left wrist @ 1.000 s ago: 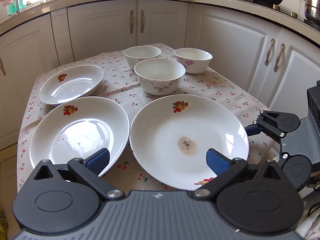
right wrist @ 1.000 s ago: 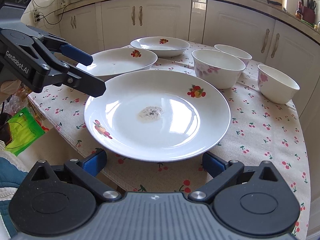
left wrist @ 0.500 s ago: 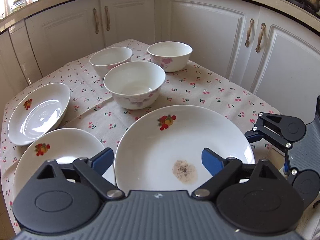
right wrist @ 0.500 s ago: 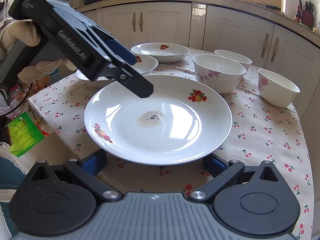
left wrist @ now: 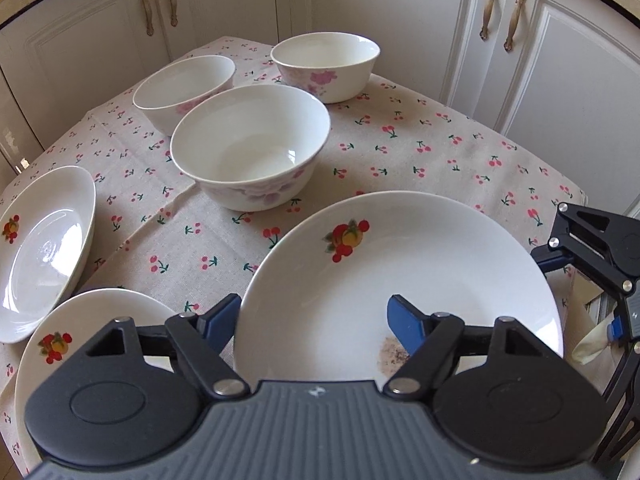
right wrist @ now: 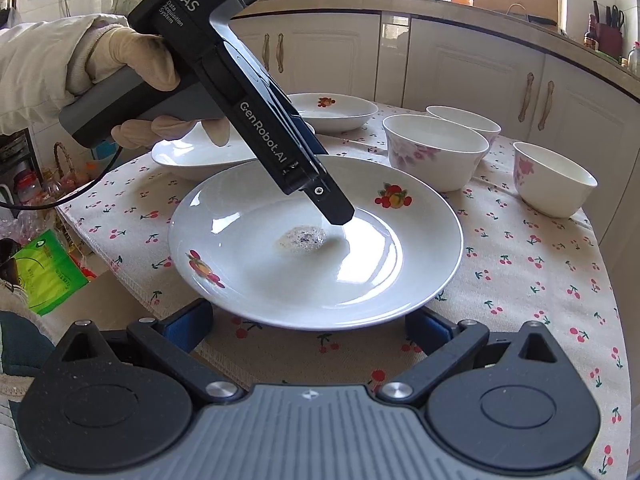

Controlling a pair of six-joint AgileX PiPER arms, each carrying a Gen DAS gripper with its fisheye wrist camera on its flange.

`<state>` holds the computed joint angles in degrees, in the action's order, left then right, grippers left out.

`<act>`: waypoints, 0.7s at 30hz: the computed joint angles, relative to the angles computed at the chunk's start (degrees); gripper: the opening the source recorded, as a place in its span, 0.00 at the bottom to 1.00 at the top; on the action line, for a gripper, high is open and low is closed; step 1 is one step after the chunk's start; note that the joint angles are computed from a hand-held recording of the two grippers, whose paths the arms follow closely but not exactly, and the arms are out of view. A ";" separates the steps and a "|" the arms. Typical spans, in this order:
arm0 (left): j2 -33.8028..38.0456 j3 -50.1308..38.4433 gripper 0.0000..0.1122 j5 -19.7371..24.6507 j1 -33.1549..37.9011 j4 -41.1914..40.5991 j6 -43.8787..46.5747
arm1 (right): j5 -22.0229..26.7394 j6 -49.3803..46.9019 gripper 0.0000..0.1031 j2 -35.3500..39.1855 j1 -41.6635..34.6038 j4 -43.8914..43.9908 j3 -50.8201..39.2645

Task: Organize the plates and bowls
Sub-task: 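Close the left gripper on the stained plate's rim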

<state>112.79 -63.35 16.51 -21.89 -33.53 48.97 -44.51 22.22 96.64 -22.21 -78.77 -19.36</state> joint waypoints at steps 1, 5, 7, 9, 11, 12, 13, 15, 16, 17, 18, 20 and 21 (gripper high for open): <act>0.50 -0.81 0.69 1.17 0.28 0.63 -0.17 | 0.03 0.07 1.00 0.07 0.08 -0.03 -0.09; 1.62 -3.51 0.69 5.67 1.26 3.09 -1.30 | 0.90 1.36 1.00 -0.25 0.82 -0.49 -0.69; 1.99 -4.75 0.69 7.70 1.51 4.40 -2.10 | 1.17 1.74 1.00 -0.24 1.07 -0.35 -0.93; 2.39 -5.96 0.69 9.36 1.74 5.36 -3.13 | 1.59 2.20 1.00 -0.42 1.46 -0.27 -1.15; 2.57 -6.51 0.69 10.35 2.01 5.20 -3.20 | 2.07 3.06 1.00 -0.62 1.80 -0.78 -1.46; 2.62 -6.65 0.69 10.68 2.12 4.84 -3.11 | 2.30 3.59 1.00 -0.80 1.89 -1.10 -1.57; 2.67 -6.74 0.69 10.94 2.26 4.37 -2.91 | 2.57 4.51 1.00 -1.01 1.93 -1.80 -1.80; 3.00 -7.40 0.69 11.97 2.59 3.32 -2.55 | 3.28 6.34 1.00 -1.43 1.99 -3.56 -2.49; 3.16 -7.75 0.69 12.49 2.74 2.75 -2.23 | 3.53 7.69 1.00 -1.58 1.85 -4.90 -2.98; 3.32 -8.06 0.69 12.94 2.82 2.27 -1.72 | 3.59 8.96 1.00 -1.59 1.44 -6.51 -3.58; 3.51 -8.41 0.69 13.45 2.93 1.66 -1.06 | 3.51 9.51 1.00 -1.49 0.96 -7.53 -4.00; 3.96 -9.31 0.69 14.51 3.02 1.25 -0.65 | 3.35 10.18 1.00 -1.33 0.16 -8.98 -4.54; 4.21 -9.76 0.69 15.02 3.08 1.10 -0.47 | 3.45 10.55 1.00 -1.40 0.02 -9.42 -4.70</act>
<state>117.00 -73.11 31.53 -18.82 -32.42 48.50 -41.06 32.78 95.24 -22.19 -88.19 -24.06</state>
